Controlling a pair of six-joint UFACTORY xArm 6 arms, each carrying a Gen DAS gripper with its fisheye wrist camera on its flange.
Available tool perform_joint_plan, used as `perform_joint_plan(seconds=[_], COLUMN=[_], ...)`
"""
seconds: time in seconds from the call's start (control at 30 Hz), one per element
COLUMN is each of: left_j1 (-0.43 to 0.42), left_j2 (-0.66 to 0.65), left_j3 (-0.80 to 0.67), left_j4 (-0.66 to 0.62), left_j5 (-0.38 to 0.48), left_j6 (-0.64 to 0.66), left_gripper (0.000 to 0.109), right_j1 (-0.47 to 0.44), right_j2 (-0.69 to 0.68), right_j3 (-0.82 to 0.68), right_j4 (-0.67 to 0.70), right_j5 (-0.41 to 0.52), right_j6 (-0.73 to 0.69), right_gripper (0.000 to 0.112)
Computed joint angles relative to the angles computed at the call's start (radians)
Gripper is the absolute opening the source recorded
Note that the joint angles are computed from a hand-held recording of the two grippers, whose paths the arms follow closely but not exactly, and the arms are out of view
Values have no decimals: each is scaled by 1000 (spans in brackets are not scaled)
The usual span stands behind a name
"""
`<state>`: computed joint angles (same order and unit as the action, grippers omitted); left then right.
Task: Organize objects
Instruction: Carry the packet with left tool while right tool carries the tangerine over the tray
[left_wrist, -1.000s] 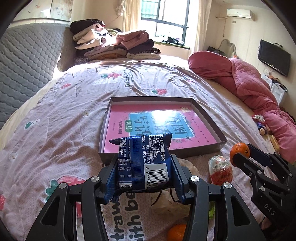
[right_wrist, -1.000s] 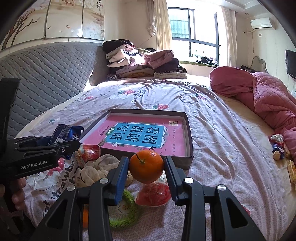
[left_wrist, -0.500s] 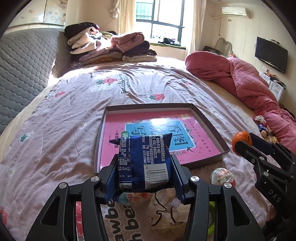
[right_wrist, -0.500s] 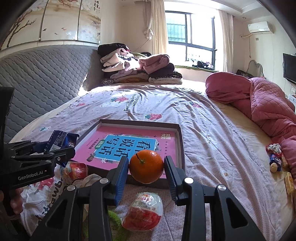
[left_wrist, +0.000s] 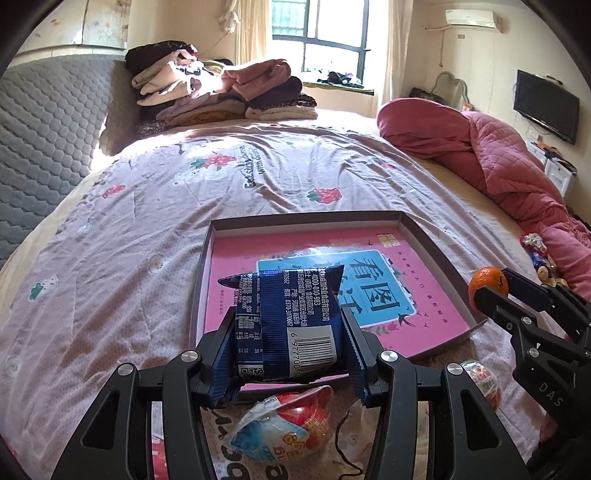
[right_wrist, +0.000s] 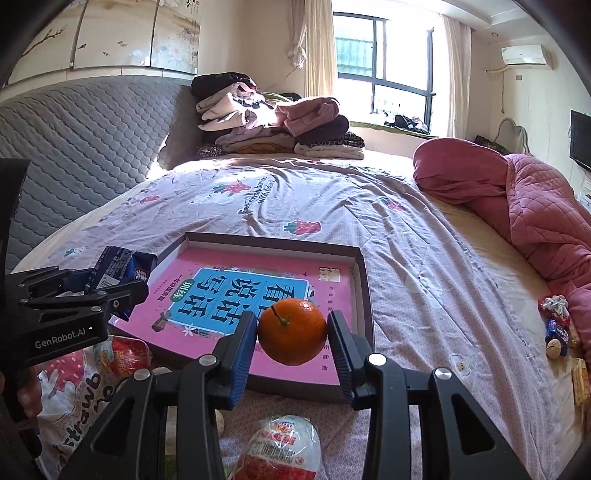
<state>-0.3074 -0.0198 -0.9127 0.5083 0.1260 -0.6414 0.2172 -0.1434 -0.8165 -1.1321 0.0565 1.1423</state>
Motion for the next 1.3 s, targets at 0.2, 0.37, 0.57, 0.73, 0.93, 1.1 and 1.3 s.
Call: perform_joint_plan(seconds=[0.2, 0.37, 0.57, 0.73, 0.93, 1.1, 1.3], left_j1=[12, 20, 23, 16, 13, 9, 12], left_j2=[52, 75, 101, 124, 141, 165, 190], left_j3=[-24, -32, -44, -63, -76, -104, -125], left_j4=[-82, -127, -238, -382, -399, -449, -416], left_j5=[2, -7, -4, 20, 41, 91, 125], left_j6=[73, 111, 198, 333, 360, 416, 399], left_gripper=[53, 53, 53, 53, 53, 53, 53], right_j1=[-16, -17, -12, 5, 32, 36, 43], right_j2=[79, 130, 177, 211, 247, 256, 263], right_j3=[-57, -76, -93, -104, -128, -139, -162], right_j4=[48, 157, 276, 483, 719, 746, 740], right_j5=[-8, -5, 6, 29, 80, 104, 143], right_j6=[-45, -143, -253, -436, -646, -674, -677], right_gripper=[40, 40, 40, 40, 40, 40, 40])
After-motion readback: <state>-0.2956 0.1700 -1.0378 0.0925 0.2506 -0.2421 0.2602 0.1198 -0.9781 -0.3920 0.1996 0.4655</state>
